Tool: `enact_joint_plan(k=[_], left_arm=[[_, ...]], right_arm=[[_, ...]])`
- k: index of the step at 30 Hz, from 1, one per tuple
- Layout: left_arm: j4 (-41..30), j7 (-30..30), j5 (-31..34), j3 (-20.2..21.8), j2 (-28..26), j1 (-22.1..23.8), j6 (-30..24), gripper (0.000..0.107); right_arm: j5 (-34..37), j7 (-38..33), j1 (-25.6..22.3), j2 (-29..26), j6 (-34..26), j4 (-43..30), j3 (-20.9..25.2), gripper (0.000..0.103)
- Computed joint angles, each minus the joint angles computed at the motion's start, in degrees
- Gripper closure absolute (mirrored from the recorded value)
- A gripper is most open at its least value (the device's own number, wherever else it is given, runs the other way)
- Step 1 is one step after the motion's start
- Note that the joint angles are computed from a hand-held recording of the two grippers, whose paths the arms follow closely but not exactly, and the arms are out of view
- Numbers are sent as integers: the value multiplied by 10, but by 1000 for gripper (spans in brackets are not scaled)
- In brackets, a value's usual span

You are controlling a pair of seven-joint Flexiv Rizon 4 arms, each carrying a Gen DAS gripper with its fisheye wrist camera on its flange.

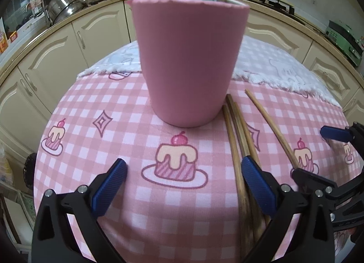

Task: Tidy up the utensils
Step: 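Grasp a chopstick with each tool and lift them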

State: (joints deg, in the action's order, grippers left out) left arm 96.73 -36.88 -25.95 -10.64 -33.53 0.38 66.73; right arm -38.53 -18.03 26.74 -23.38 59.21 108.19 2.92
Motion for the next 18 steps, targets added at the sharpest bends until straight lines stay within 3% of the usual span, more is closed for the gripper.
enact_joint_plan(k=[1, 6, 8, 9, 13, 14, 15, 17, 18], left_arm=[[7, 10, 3, -3, 1, -1, 18, 8], [-13, 4, 11, 3, -6, -5, -8, 9], [-12, 20, 8, -6, -3, 2, -18, 16], [-14, 26, 6, -8, -2, 4, -24, 25], [-21, 44, 6, -5, 5, 0, -54, 58], [-29, 43, 9, -2, 3, -4, -63, 62], [-31, 45, 9, 0, 5, -5, -71, 74], [-37, 49, 9, 3, 7, -6, -91, 98], [-39, 51, 10, 6, 8, -7, -102, 100]], right_arm=[[0, 0, 0, 0, 0, 0, 0, 7], [-4, 1, -1, -7, 1, -9, -4, 7], [4, -13, -4, -15, -1, -23, -2, 13], [8, -19, -6, -18, -1, -29, -2, 16], [44, -62, -9, -37, -29, -72, 8, 39], [52, -76, -9, -40, -34, -81, 11, 51], [60, -92, -10, -44, -37, -88, 16, 59], [81, -123, -10, -48, -37, -100, 24, 88], [87, -129, -10, -47, -32, -99, 25, 93]])
